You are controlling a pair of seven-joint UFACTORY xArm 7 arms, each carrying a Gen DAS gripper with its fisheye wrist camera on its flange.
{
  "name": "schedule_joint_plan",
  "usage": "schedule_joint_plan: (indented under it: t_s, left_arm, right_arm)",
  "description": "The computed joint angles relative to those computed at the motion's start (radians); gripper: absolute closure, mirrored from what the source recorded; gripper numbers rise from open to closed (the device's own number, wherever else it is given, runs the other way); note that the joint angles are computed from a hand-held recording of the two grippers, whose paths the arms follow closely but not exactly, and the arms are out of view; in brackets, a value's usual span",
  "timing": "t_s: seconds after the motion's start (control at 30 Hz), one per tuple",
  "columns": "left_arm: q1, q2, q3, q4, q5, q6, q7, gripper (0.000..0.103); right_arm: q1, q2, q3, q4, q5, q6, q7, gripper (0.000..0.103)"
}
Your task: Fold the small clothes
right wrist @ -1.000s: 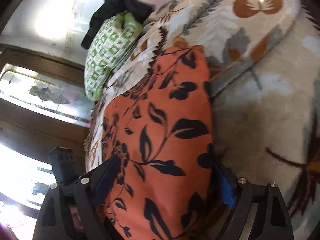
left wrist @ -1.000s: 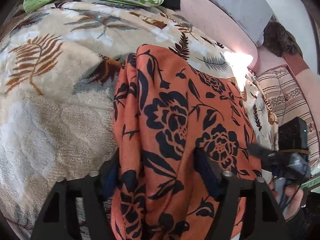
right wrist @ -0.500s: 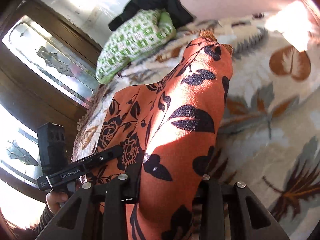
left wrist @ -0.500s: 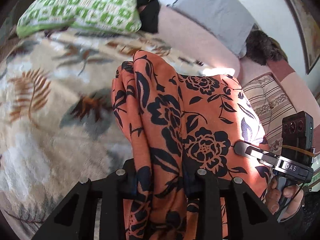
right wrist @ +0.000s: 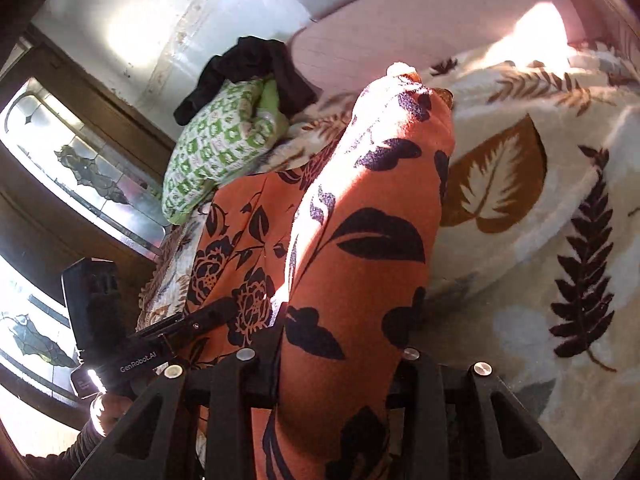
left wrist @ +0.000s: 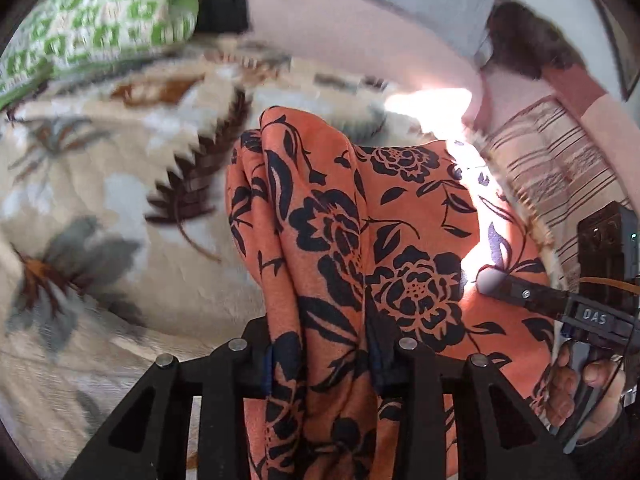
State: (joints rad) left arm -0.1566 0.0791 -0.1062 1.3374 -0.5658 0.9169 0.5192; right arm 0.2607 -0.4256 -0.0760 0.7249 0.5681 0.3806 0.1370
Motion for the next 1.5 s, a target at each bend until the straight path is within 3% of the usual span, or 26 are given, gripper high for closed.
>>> schedule_joint_plan:
  t_s: [0.07,0.1,0.17,0.37,0.43,0.53,0.6,0.67,0.77,0.9,1.0,1.07,1.13,1.33,1.43,1.5]
  left_arm:
    - [-0.006,-0.007,-0.006,-0.05,-0.012,-0.079,0.013,0.051]
    - [-0.009,-0.024,-0.007,-0.065,-0.004,-0.095,0.019,0.05]
    - [-0.012,-0.054,-0.002,-0.071,0.026,-0.095,0.027,0.05]
    - [-0.017,-0.202,0.038,-0.187,0.021,-0.229,0.084,0.042]
    - [-0.028,-0.238,0.042,-0.242,0.038,-0.269,0.09,0.042]
    - [-0.042,-0.242,0.031,-0.304,0.144,-0.277,0.077,0.042]
    - [-0.046,-0.24,0.033,-0.32,0.172,-0.282,0.046,0.041]
    - [-0.05,-0.249,0.04,-0.312,0.182,-0.269,0.029,0.041]
    - [-0.053,-0.273,0.04,-0.316,0.23,-0.295,0.018,0.041]
    - [-0.072,-0.292,0.057,-0.325,0.213,-0.311,0.03,0.041]
    - [-0.053,-0.258,0.034,-0.323,0.309,-0.303,-0.029,0.038]
    - [-0.054,-0.243,0.042,-0.312,0.292,-0.285,-0.043,0.034]
    - [-0.054,-0.251,0.042,-0.314,0.291,-0.284,-0.05,0.034]
    - [-0.055,-0.27,0.044,-0.322,0.3,-0.285,-0.059,0.034]
    - [-0.053,-0.297,0.049,-0.336,0.302,-0.275,-0.065,0.034]
    - [-0.052,-0.323,0.059,-0.344,0.297,-0.264,-0.055,0.034]
  right_arm:
    - [0.013,0.032,-0.032,-0.04,0.053,-0.017,-0.017,0.063]
    - [0.017,0.035,-0.038,-0.065,0.084,-0.04,-0.02,0.053]
    - [0.027,0.006,-0.035,-0.113,0.123,-0.111,-0.014,0.047]
    - [-0.265,-0.134,0.23,-0.136,-0.263,-0.058,0.357,0.046]
    - [-0.316,-0.211,0.303,-0.162,-0.328,-0.091,0.465,0.044]
    - [-0.365,-0.286,0.395,-0.186,-0.414,-0.101,0.565,0.037]
    - [-0.273,-0.232,0.343,-0.174,-0.41,-0.092,0.531,0.025]
    - [-0.162,-0.164,0.246,-0.165,-0.369,-0.036,0.497,0.024]
    - [-0.159,-0.195,0.238,-0.177,-0.414,-0.048,0.546,0.025]
    - [-0.116,-0.159,0.17,-0.118,-0.437,-0.106,0.51,0.024]
    - [-0.05,-0.087,0.071,-0.073,-0.372,-0.149,0.45,0.024]
    - [0.053,-0.004,-0.05,-0.034,-0.258,-0.136,0.362,0.022]
    - [0.096,0.044,-0.104,-0.019,-0.14,-0.123,0.318,0.022]
    - [-0.001,0.0,0.03,-0.035,-0.18,-0.186,0.333,0.022]
    - [0.033,0.059,-0.011,0.009,-0.143,-0.086,0.295,0.019]
    - [-0.034,0.06,0.055,0.003,-0.199,-0.084,0.342,0.019]
